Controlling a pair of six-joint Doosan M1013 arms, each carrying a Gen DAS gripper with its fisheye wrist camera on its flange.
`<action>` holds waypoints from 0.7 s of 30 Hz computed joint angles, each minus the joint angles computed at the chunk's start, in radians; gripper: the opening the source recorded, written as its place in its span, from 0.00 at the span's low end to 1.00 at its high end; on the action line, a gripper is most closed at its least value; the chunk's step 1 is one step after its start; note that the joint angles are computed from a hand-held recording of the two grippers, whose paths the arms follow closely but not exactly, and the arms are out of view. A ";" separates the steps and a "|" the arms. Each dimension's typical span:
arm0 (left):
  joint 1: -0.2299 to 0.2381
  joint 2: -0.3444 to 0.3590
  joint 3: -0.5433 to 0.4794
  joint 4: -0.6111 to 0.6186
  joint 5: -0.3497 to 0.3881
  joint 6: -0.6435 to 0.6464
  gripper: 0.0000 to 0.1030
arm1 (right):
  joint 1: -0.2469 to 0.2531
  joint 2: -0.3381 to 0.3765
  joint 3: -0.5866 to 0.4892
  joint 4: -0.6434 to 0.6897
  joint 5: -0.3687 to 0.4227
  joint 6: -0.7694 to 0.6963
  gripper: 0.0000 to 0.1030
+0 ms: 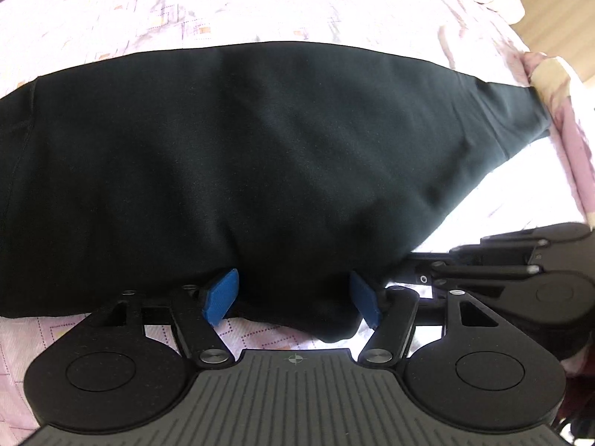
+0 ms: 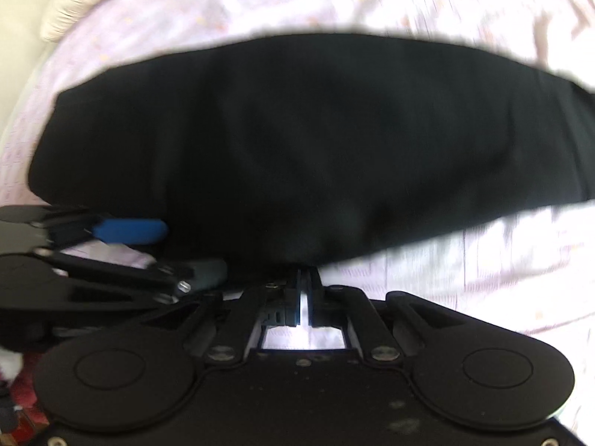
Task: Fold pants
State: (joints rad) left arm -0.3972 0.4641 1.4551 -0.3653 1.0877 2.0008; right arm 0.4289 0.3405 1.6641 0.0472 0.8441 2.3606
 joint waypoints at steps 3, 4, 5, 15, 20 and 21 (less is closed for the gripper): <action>0.007 0.014 -0.019 -0.023 0.029 -0.023 0.68 | -0.002 -0.014 0.013 0.007 -0.016 0.021 0.00; 0.008 0.016 -0.023 -0.026 0.035 -0.025 0.69 | -0.005 -0.021 0.020 0.011 -0.019 0.034 0.01; 0.009 0.017 -0.023 -0.026 0.037 -0.022 0.69 | -0.005 -0.027 0.024 0.007 -0.018 0.054 0.02; -0.020 -0.010 0.018 0.027 -0.036 -0.011 0.79 | 0.010 -0.117 0.073 -0.117 0.007 0.300 0.21; -0.061 -0.032 0.056 0.119 -0.105 -0.037 0.88 | 0.006 -0.182 0.128 -0.195 0.032 0.414 0.28; -0.068 -0.038 0.065 0.141 -0.122 -0.049 0.88 | 0.002 -0.195 0.138 -0.210 0.038 0.433 0.28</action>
State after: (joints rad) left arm -0.4654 0.4260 1.5203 -0.2242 0.9654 1.9513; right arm 0.4312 0.1454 1.8018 -0.1627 0.8817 2.7940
